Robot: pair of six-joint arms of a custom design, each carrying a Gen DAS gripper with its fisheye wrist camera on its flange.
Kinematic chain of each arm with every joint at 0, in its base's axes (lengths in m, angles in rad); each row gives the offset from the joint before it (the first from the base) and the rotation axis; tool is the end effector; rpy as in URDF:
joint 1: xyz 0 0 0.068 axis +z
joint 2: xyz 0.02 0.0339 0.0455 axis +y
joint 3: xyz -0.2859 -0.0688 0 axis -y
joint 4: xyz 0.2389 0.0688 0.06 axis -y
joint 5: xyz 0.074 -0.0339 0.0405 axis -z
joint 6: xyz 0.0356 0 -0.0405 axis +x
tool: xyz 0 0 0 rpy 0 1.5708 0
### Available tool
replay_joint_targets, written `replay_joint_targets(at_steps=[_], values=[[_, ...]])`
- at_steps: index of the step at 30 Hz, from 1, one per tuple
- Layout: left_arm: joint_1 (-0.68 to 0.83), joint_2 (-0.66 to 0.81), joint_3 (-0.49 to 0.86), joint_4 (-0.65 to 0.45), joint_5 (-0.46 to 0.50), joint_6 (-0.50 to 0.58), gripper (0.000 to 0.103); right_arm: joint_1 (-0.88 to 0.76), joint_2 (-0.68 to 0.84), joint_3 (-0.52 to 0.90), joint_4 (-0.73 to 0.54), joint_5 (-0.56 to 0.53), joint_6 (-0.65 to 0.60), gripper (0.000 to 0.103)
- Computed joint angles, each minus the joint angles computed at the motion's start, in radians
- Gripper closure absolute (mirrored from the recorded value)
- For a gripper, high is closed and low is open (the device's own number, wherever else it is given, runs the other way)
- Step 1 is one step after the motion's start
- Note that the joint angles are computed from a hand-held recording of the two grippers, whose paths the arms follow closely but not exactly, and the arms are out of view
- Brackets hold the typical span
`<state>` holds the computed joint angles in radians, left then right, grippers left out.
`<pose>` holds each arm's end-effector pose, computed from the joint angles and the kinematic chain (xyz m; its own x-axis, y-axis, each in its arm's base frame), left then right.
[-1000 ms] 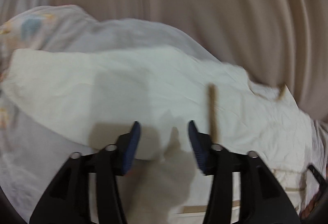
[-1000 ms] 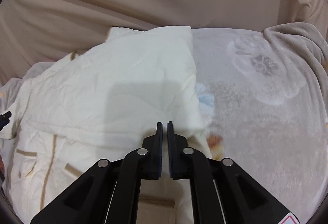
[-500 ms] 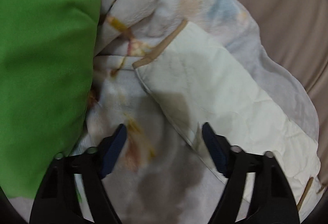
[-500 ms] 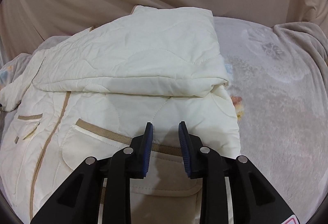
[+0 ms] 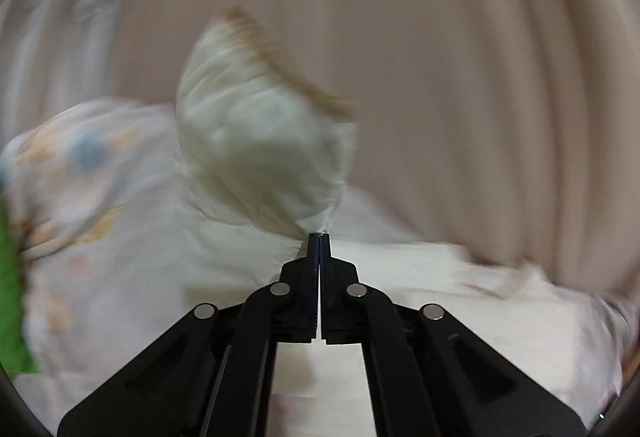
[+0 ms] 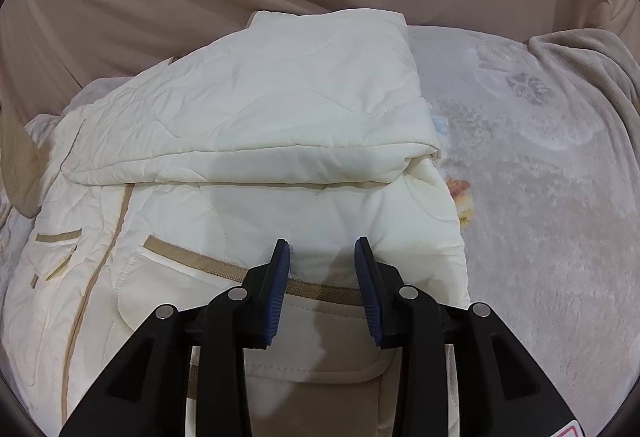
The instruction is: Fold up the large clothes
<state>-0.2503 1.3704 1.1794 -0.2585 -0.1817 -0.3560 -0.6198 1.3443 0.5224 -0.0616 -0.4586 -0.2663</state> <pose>0.2992 -0.0699 0.3599 -0.4245 -0.2453 -0.8716 -0.0662 0.9684 -0.2403 0.1960 -0.1205 0.1761 -0.6839 0.1982 -0.7021 0.1163 0.9797 0.1632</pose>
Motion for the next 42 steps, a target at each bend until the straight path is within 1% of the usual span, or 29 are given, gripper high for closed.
replay_joint_targets(at_steps=[2, 4, 6, 9, 10, 11, 12, 13, 14, 15, 16, 17, 18, 19, 20, 22, 24, 25, 27, 28, 31, 32, 33, 35, 36, 37, 38, 40, 42], values=[[-0.182, 0.092, 0.080, -0.004, -0.044, -0.011, 0.103, -0.004, 0.004, -0.001, 0.003, -0.007, 0.001, 0.068], [-0.324, 0.196, 0.141, -0.001, -0.062, -0.026, 0.103, -0.012, 0.007, -0.002, 0.005, -0.019, -0.002, 0.066], [-0.444, 0.353, 0.230, -0.013, -0.098, -0.042, 0.103, -0.018, 0.008, -0.003, 0.006, -0.030, -0.002, 0.062], [-0.529, 0.581, 0.358, -0.062, -0.070, -0.068, 0.099, -0.031, 0.014, 0.000, 0.000, -0.057, -0.007, 0.056], [-0.541, 0.648, 0.396, -0.086, -0.039, -0.078, 0.095, -0.035, 0.016, 0.002, -0.004, -0.068, -0.009, 0.054], [-0.541, 0.690, 0.414, -0.086, -0.030, -0.084, 0.094, -0.040, 0.018, 0.003, -0.005, -0.078, -0.012, 0.052], [-0.555, 0.695, 0.383, -0.052, -0.057, -0.095, 0.092, -0.045, 0.017, 0.002, -0.005, -0.088, -0.013, 0.049], [-0.562, 0.671, 0.322, 0.008, -0.071, -0.088, 0.086, -0.052, 0.016, 0.000, -0.005, -0.100, -0.014, 0.048], [-0.562, 0.637, 0.278, 0.038, -0.064, -0.074, 0.077, -0.058, 0.015, 0.000, -0.006, -0.110, -0.014, 0.047], [-0.541, 0.616, 0.268, 0.043, -0.037, -0.062, 0.051, -0.067, 0.016, 0.002, -0.010, -0.124, -0.015, 0.047], [-0.531, 0.559, 0.207, 0.077, -0.020, -0.068, 0.034, -0.079, 0.008, 0.000, -0.010, -0.137, -0.012, 0.047], [-0.526, 0.501, 0.146, 0.122, -0.017, -0.073, 0.031, -0.090, -0.010, -0.004, -0.009, -0.149, -0.010, 0.046], [-0.523, 0.442, 0.087, 0.157, -0.023, -0.069, 0.025, -0.099, -0.027, -0.004, -0.013, -0.165, -0.011, 0.046], [-0.501, 0.372, 0.022, 0.180, -0.019, -0.049, 0.014, -0.106, -0.048, 0.004, -0.029, -0.188, -0.015, 0.045], [-0.491, 0.333, -0.010, 0.187, -0.029, -0.043, 0.012, -0.109, -0.061, 0.020, -0.054, -0.210, -0.013, 0.042], [-0.435, 0.249, -0.096, 0.194, -0.041, -0.045, 0.012, -0.101, -0.053, 0.080, -0.130, -0.264, -0.002, 0.037], [-0.366, 0.195, -0.152, 0.174, -0.015, -0.060, 0.012, -0.062, -0.011, 0.152, -0.196, -0.293, 0.019, 0.030], [-0.327, 0.180, -0.182, 0.169, -0.002, -0.070, 0.012, -0.027, 0.022, 0.190, -0.216, -0.289, 0.039, 0.029], [-0.231, 0.135, -0.247, 0.161, 0.052, -0.094, 0.012, 0.045, 0.088, 0.250, -0.226, -0.251, 0.074, 0.029], [-0.179, 0.127, -0.274, 0.168, 0.089, -0.117, 0.012, 0.093, 0.120, 0.272, -0.209, -0.205, 0.108, 0.029], [-0.034, 0.103, -0.349, 0.210, 0.251, -0.180, 0.012, 0.194, 0.199, 0.311, -0.168, -0.140, 0.187, 0.028], [0.002, 0.105, -0.362, 0.220, 0.299, -0.197, 0.012, 0.218, 0.209, 0.312, -0.146, -0.116, 0.210, 0.034], [0.038, 0.118, -0.367, 0.224, 0.350, -0.214, 0.012, 0.243, 0.213, 0.310, -0.122, -0.096, 0.228, 0.055], [0.091, 0.146, -0.368, 0.228, 0.431, -0.236, 0.012, 0.287, 0.203, 0.326, -0.127, -0.076, 0.225, 0.097], [0.102, 0.164, -0.362, 0.233, 0.454, -0.252, 0.012, 0.288, 0.170, 0.318, -0.108, -0.084, 0.242, 0.097], [0.108, 0.180, -0.352, 0.235, 0.465, -0.263, 0.013, 0.267, 0.115, 0.298, -0.071, -0.132, 0.261, 0.098], [0.105, 0.197, -0.332, 0.231, 0.458, -0.269, 0.014, 0.244, 0.059, 0.286, -0.047, -0.177, 0.273, 0.099], [0.085, 0.226, -0.284, 0.220, 0.414, -0.264, 0.022, 0.176, -0.060, 0.254, 0.033, -0.244, 0.317, 0.099], [0.059, 0.274, -0.223, 0.200, 0.352, -0.254, 0.023, 0.126, -0.085, 0.245, 0.096, -0.212, 0.348, 0.099]])
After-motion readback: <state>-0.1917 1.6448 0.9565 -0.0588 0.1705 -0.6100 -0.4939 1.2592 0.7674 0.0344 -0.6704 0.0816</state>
